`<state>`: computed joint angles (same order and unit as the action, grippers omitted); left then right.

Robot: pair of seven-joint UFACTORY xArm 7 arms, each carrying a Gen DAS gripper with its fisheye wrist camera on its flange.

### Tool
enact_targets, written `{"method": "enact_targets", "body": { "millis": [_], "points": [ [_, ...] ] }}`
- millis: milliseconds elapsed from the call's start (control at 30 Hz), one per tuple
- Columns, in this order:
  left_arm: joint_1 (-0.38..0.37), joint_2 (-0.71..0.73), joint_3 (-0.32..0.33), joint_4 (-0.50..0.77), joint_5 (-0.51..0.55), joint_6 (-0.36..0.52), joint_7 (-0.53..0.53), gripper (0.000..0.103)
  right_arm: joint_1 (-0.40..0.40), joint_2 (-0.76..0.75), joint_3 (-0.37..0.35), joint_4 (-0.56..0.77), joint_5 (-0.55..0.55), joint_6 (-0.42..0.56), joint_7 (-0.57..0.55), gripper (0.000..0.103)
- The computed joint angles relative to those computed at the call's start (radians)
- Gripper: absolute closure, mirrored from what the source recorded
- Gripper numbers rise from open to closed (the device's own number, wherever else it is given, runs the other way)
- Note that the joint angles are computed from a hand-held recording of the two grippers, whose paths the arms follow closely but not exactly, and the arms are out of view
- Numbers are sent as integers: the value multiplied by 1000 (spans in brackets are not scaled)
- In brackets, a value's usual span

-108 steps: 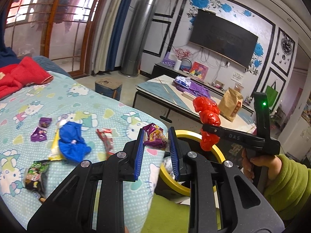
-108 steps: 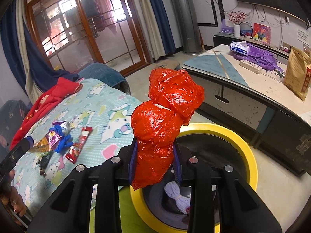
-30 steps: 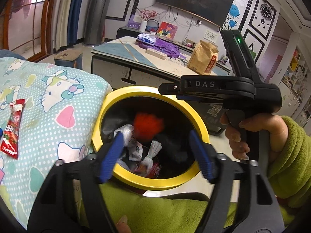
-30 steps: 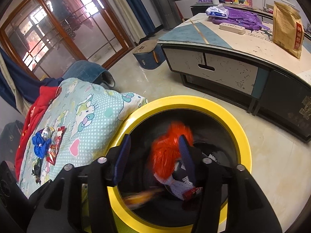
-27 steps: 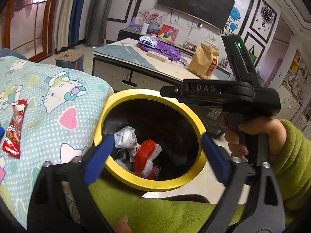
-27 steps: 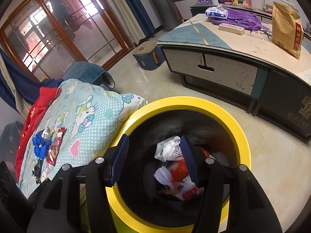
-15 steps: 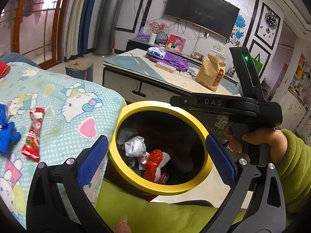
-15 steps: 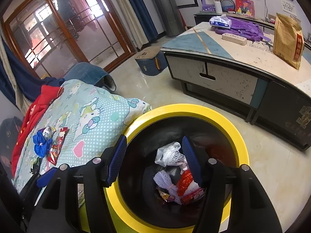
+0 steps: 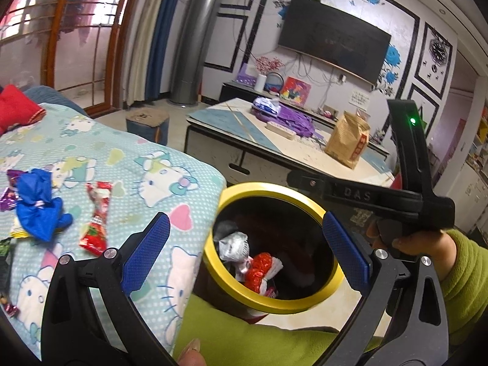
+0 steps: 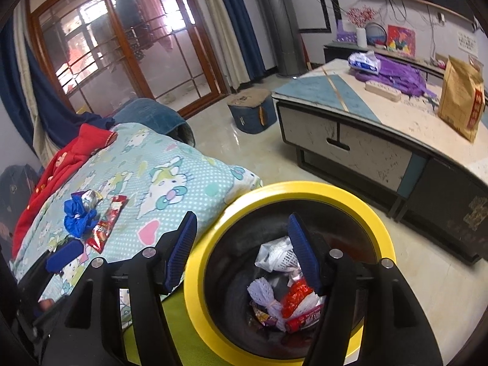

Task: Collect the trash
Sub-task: 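Move both tools back to the remaining trash on the bed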

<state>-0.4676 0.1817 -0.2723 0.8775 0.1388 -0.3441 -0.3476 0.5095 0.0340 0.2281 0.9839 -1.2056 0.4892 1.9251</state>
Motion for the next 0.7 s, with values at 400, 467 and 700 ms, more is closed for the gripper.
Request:
{"method": "enact_targets", "body": {
  "millis": [400,467,700],
  "points": [
    [-109,-87,84,-83,-360,-87,242,11,68,41,18,91,-74,78,-18,42],
    [-111,-97,81,-91,-410,-101,280,11,81,48,18,106,-94,90,-9,42],
    [-89,-136,60,-127,-538,-156,370,11,121,85,17,168,-121,110,-20,39]
  ]
}}
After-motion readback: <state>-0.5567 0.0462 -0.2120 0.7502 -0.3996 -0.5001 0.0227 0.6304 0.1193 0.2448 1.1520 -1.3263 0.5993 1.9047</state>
